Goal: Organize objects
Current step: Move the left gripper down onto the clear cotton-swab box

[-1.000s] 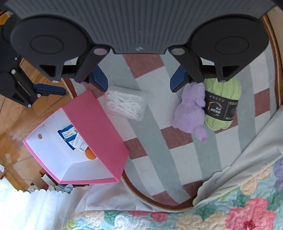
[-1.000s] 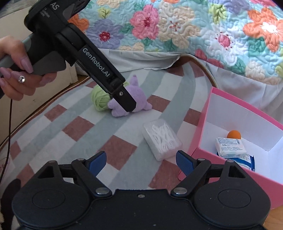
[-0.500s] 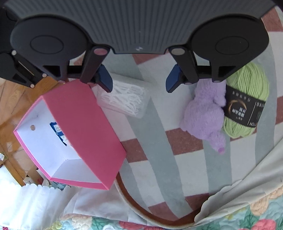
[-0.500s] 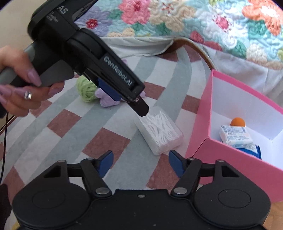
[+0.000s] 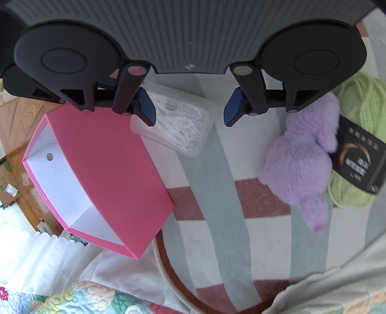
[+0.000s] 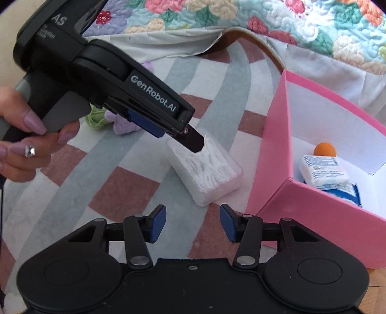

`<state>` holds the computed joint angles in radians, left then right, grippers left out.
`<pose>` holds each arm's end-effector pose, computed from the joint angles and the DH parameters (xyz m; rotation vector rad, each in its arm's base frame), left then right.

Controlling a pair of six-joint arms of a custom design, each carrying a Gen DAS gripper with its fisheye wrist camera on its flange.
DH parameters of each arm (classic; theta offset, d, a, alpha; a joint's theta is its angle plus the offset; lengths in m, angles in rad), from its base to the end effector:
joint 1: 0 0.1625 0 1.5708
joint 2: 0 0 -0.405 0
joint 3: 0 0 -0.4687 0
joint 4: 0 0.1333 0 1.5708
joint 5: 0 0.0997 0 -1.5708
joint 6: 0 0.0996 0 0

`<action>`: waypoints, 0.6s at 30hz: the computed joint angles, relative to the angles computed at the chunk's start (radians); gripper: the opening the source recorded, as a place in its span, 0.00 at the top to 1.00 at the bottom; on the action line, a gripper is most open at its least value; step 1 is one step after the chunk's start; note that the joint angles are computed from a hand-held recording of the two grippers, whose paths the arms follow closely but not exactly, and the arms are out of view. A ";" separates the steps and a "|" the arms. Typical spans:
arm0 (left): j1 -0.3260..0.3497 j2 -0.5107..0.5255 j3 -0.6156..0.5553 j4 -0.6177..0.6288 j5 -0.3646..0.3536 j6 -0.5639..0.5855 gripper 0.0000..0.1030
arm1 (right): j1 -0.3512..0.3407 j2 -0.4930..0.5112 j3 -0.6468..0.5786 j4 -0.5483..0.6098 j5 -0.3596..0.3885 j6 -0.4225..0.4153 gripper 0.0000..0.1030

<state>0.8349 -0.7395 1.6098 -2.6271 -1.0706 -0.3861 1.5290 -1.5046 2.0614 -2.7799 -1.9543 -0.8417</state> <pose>-0.3461 -0.6519 0.0097 0.4148 2.7244 -0.5920 0.0726 -0.5635 0.3060 0.8128 -2.3395 0.5505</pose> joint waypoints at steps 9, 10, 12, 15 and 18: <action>0.011 -0.001 0.020 -0.031 -0.023 0.000 0.58 | 0.009 0.062 -0.012 -0.061 -0.078 0.044 0.52; 0.011 -0.001 0.022 -0.031 -0.022 0.008 0.58 | 0.007 0.066 -0.011 -0.069 -0.079 0.051 0.52; 0.009 -0.003 0.026 -0.028 -0.021 0.011 0.58 | 0.002 0.064 -0.005 -0.085 -0.060 0.074 0.52; 0.013 -0.014 0.040 -0.024 -0.052 -0.033 0.60 | 0.000 0.058 -0.009 -0.063 -0.033 0.119 0.52; 0.015 -0.028 0.056 -0.021 -0.075 -0.085 0.62 | 0.008 0.070 -0.012 -0.080 -0.053 0.097 0.49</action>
